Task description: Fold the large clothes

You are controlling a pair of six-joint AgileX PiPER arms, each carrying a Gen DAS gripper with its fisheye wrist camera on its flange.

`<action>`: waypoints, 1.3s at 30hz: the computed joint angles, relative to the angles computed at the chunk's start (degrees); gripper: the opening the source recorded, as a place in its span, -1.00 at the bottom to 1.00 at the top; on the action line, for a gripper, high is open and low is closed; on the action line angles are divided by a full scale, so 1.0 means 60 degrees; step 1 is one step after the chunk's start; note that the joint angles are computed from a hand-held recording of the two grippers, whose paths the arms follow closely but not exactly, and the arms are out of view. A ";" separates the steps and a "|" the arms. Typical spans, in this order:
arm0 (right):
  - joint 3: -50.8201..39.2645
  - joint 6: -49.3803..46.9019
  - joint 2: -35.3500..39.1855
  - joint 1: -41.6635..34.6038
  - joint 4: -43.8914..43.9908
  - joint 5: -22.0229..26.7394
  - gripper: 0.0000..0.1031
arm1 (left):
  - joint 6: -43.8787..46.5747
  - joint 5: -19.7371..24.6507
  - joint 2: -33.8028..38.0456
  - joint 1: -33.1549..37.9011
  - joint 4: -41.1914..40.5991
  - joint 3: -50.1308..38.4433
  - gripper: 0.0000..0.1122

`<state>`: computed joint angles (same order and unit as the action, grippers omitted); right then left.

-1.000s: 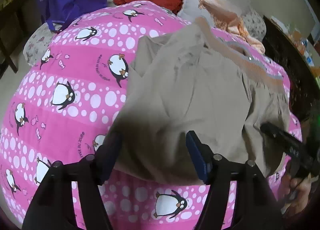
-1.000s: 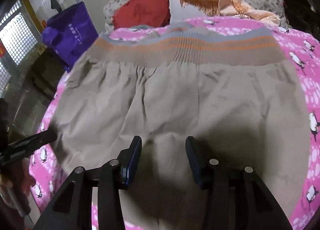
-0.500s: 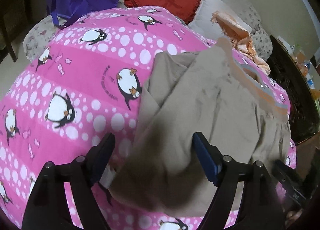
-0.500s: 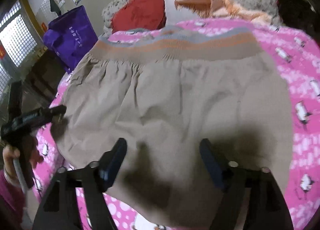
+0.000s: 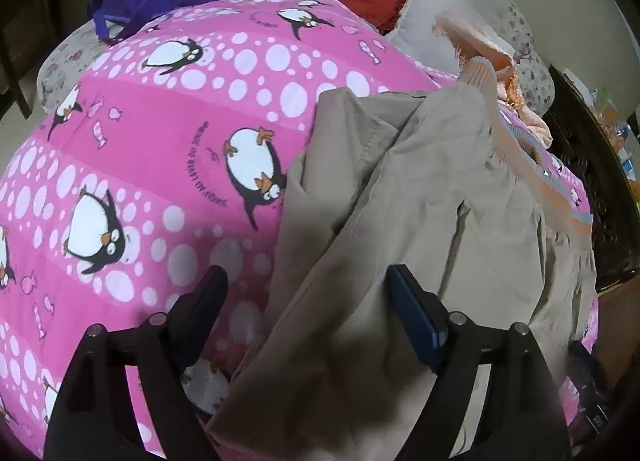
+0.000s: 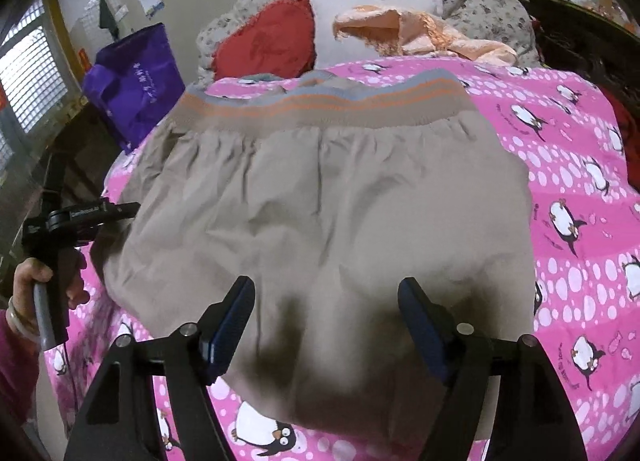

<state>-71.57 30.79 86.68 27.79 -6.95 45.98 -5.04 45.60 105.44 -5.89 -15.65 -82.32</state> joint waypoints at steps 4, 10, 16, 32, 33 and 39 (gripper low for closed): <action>0.0301 -0.0299 -0.0237 -0.0314 0.0722 -0.0185 0.47 | 0.0173 0.0047 0.0264 -0.0075 -0.0049 -0.0243 0.51; 0.0253 -0.0241 -0.0334 -0.0159 0.0413 0.0159 0.46 | 0.0258 -0.0038 0.0444 -0.0047 -0.0345 -0.0273 0.62; 0.0895 0.0754 -0.1497 0.0121 -0.0977 0.0647 0.47 | 0.0426 0.0000 0.0674 -0.0175 -0.0404 -0.0446 0.84; 0.2790 -0.0397 -0.3401 -0.2116 0.2318 0.0242 0.48 | 0.1169 0.1313 0.0298 -0.0012 -0.1359 -0.1012 -0.90; 0.2732 -0.0396 -0.3406 -0.2047 0.2256 0.0229 0.48 | 0.1143 0.1455 0.0097 0.0063 -0.1461 -0.1009 -0.91; 0.2580 -0.0376 -0.3515 -0.1654 0.1809 0.0221 0.48 | 0.1381 0.2323 -0.1028 -0.0196 -0.1948 -0.1420 -0.94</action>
